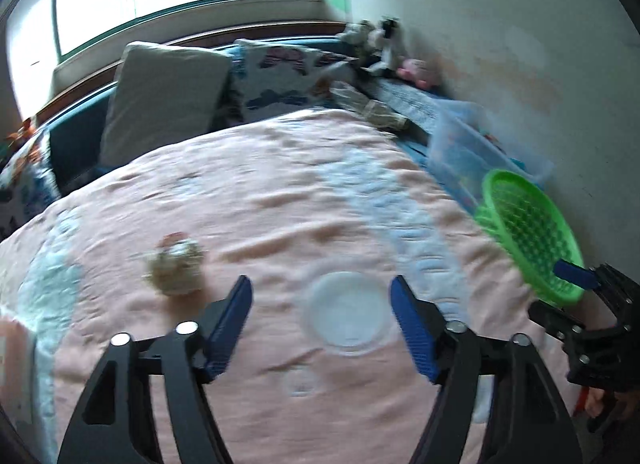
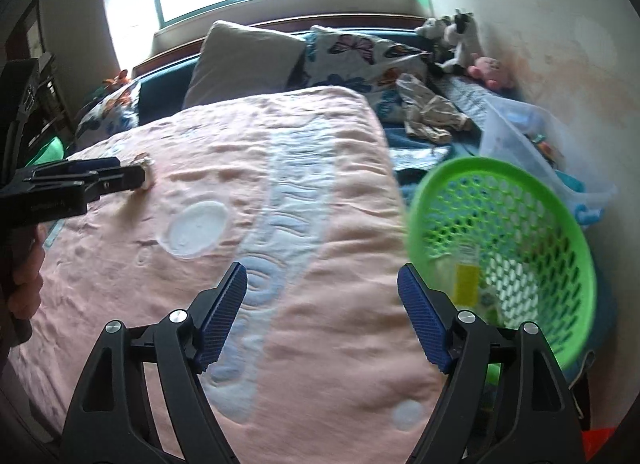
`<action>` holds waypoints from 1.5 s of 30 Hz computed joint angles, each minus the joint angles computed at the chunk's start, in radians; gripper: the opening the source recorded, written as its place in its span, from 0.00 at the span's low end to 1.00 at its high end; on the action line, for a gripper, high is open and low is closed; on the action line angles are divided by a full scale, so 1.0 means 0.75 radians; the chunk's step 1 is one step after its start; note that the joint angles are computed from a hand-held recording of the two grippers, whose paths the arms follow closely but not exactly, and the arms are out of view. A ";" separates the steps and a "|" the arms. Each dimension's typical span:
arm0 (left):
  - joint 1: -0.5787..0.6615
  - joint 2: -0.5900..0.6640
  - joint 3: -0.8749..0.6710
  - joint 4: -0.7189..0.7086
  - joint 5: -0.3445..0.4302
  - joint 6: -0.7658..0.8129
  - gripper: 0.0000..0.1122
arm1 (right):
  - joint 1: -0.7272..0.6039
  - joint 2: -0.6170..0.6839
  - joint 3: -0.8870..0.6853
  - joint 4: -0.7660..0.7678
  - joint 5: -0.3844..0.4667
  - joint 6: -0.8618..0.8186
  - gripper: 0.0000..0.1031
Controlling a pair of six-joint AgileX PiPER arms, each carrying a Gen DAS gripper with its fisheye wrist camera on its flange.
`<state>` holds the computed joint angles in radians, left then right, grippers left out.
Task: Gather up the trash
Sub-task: 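Withdraw both open tools and move them over the bed toward remaining items, then grasp the crumpled white plastic bag with the left tool while the right tool grasps the clear round lid, then carry the bag and lid to the green basket and open the right tool over it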
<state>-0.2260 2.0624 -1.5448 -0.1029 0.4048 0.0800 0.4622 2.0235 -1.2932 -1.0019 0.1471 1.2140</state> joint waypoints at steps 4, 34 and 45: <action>0.077 0.037 -0.026 0.188 -0.021 -0.158 0.70 | 0.037 0.074 -0.130 0.411 0.031 -0.426 0.77; 0.324 0.528 -0.656 -0.186 0.317 0.185 0.51 | 0.155 0.712 -1.184 1.277 0.564 -1.359 0.87; 0.332 0.474 -0.551 -0.258 0.237 0.294 0.43 | 0.176 0.948 -1.639 1.187 0.810 -1.298 0.89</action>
